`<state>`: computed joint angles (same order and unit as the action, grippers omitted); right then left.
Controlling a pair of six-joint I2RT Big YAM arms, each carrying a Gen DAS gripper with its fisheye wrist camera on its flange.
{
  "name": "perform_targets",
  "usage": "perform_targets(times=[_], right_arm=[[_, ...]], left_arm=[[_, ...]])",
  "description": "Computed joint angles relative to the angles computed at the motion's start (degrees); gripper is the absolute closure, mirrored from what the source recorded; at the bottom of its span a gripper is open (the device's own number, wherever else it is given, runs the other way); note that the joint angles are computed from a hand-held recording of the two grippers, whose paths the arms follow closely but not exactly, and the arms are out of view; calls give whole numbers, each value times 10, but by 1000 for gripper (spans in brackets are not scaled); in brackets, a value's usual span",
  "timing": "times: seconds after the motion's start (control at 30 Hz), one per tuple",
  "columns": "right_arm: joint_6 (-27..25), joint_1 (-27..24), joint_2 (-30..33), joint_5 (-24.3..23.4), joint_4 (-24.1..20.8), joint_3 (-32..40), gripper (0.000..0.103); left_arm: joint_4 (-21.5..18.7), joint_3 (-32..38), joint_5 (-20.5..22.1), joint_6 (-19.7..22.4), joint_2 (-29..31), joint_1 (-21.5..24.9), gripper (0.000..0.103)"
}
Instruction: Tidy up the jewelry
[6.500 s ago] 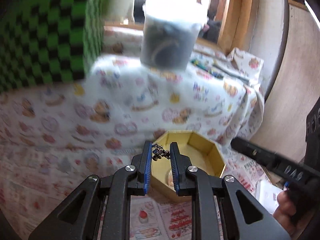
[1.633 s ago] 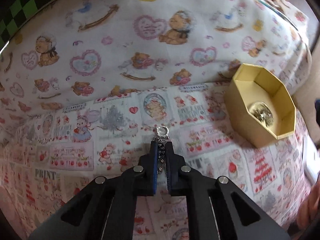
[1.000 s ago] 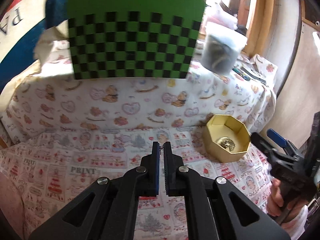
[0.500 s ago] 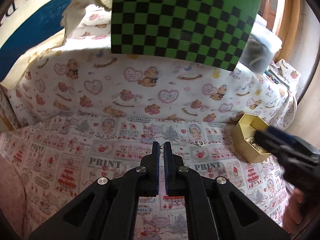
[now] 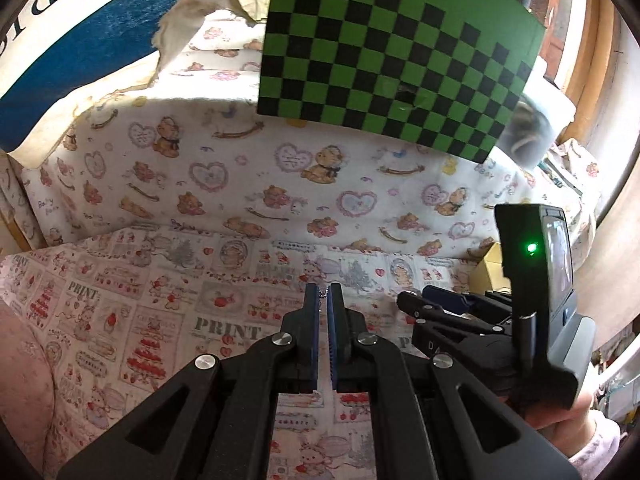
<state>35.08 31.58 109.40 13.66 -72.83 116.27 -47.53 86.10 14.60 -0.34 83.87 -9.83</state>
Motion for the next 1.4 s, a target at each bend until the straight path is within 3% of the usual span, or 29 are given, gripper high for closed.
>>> perform_targets(times=[0.1, 0.23, 0.43, 0.73, 1.07, 1.4], right_arm=[[-18, 4, 10, 18, -4, 12, 90], [-12, 6, 5, 25, -5, 7, 91], [-10, 25, -65, 30, 39, -84, 91], [31, 31, -220, 32, 175, -278, 91], [19, 20, -294, 48, 225, -325, 91], [20, 27, -327, 76, 261, -341, 91]], left_arm=[[-1, 3, -1, 1, 3, 2, 100], [-1, 0, -6, 5, 1, 0, 100], [-2, -4, -12, 15, -1, -6, 100], [11, -13, -7, 15, -11, -10, 100], [28, -23, -22, 18, -17, -20, 100], [49, -37, 18, 18, -64, -31, 100]])
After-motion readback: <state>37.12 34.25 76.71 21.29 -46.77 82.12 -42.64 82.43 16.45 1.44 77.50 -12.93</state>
